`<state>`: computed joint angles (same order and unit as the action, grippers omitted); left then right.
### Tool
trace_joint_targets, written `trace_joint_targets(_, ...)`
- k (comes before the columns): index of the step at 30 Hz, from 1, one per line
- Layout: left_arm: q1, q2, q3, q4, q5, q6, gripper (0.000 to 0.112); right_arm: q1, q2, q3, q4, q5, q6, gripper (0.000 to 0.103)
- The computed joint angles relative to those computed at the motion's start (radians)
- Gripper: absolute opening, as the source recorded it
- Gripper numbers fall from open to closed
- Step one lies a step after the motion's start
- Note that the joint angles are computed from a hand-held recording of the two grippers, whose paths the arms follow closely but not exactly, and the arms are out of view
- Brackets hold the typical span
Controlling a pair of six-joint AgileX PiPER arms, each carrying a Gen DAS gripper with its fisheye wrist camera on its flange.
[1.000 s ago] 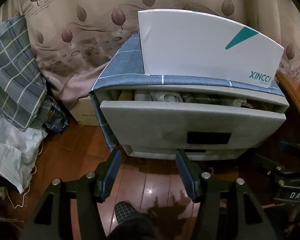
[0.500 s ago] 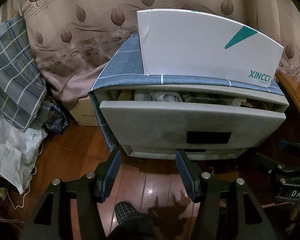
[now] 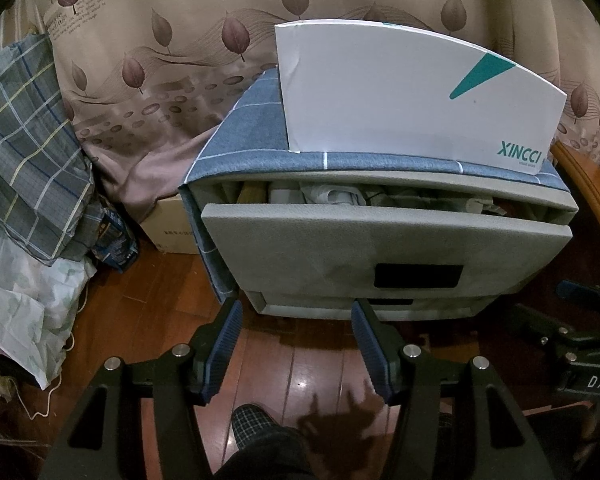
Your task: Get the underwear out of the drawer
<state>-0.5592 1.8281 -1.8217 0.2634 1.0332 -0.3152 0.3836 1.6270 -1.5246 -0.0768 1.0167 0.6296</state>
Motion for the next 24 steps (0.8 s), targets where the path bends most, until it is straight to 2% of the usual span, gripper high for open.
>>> trace_joint_targets(13, -0.035, -0.02, 0.046, 0.081, -0.029, 0.067, 0.058, -0.012, -0.019, 0.032, 0.014, -0.026, 0.001, 0.102)
trace_joint_targets(24, -0.04, -0.003, 0.025, 0.063, -0.038, 0.14, 0.058, -0.033, -0.029, 0.056, 0.039, -0.045, -0.009, 0.102)
